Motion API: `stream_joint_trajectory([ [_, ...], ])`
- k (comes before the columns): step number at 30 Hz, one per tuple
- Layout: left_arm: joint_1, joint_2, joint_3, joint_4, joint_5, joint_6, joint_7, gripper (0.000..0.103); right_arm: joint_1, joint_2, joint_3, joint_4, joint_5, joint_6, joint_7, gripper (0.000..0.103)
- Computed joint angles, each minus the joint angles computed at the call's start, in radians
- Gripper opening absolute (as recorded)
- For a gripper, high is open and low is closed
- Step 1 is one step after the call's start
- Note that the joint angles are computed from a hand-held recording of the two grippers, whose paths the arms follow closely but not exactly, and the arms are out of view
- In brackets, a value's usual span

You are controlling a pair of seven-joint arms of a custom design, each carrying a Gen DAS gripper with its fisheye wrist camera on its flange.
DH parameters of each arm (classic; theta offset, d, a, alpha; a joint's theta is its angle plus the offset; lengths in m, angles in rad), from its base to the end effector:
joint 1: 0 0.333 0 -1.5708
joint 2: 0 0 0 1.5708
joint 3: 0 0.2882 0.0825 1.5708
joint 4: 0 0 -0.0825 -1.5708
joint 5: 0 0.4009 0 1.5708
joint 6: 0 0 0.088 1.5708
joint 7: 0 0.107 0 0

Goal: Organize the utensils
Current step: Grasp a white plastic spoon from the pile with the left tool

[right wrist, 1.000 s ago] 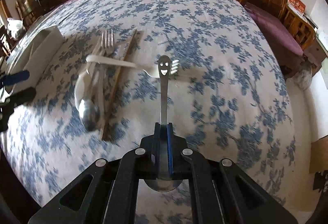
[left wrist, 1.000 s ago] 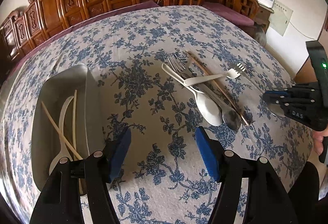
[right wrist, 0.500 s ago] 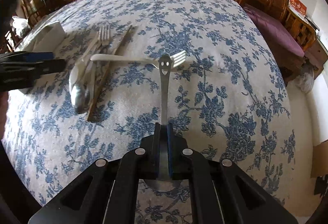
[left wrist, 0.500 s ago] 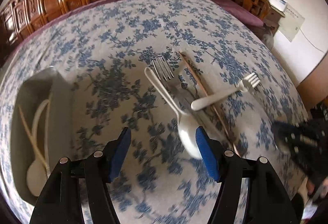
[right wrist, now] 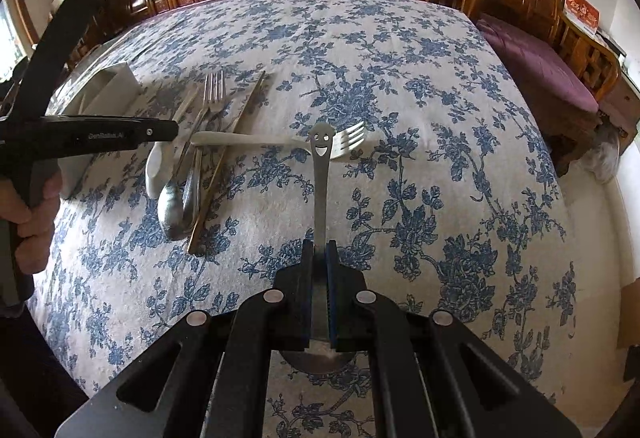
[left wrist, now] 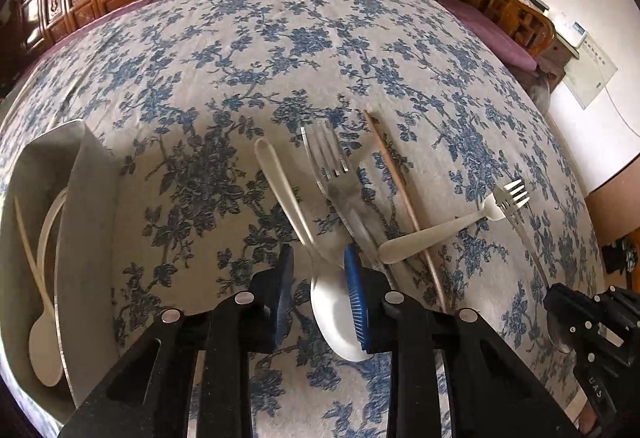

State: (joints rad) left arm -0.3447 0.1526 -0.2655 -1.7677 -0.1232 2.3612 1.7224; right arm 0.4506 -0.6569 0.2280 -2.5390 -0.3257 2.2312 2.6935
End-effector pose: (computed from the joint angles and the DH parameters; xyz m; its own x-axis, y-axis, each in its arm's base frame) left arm 0.5404 -0.3697 0.4898 -0.6437 -0.7600 0.0896 -0.7098 0.5492 -0.4412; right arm 0.3299 0.2571 0.4930 -0.2881 -0.9560 -0.0562 -0.8175 0.2761 -0.5054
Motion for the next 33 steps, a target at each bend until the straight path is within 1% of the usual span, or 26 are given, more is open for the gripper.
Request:
stream_joint_trajectory([
  [3,0.008,0.002,0.006,0.002,-0.007,-0.004,-0.002,0.025,0.001,0.010,0.001,0.007,0.000,-0.001,-0.005,0.007],
  [6,0.019,0.022,0.007,0.026,-0.037,-0.030,0.005,0.027,0.002,0.017,0.003,0.013,-0.001,0.002,-0.006,0.007],
  [7,0.012,0.037,0.011,0.047,-0.003,-0.055,-0.017,0.027,0.001,0.019,0.003,0.014,-0.002,0.003,-0.006,0.007],
  [9,0.004,0.044,0.014,0.045,0.033,-0.035,-0.023,0.026,0.001,0.021,0.002,0.015,-0.001,0.006,-0.004,0.007],
  [12,0.002,0.044,0.015,0.047,0.047,-0.037,-0.030,0.020,0.001,0.026,0.004,0.018,-0.003,0.006,-0.003,0.007],
  [13,0.005,0.041,0.014,0.045,0.041,-0.038,-0.025,0.012,0.001,0.028,0.005,0.019,-0.004,0.007,-0.002,0.007],
  [16,0.016,0.030,0.015,0.034,0.020,-0.036,-0.009,0.006,-0.003,0.036,0.010,0.026,-0.013,0.007,0.005,0.007],
  [18,0.024,0.014,0.013,0.019,0.006,-0.038,0.017,0.006,-0.003,0.041,0.011,0.033,-0.020,0.009,0.006,0.007],
  [26,0.048,-0.079,0.015,-0.048,-0.034,0.017,0.124,0.006,-0.002,0.092,0.026,0.103,-0.048,-0.007,0.002,0.007],
  [33,0.077,-0.145,0.029,-0.068,-0.117,0.012,0.199,0.006,0.002,0.156,0.040,0.186,-0.072,-0.037,0.011,0.006],
])
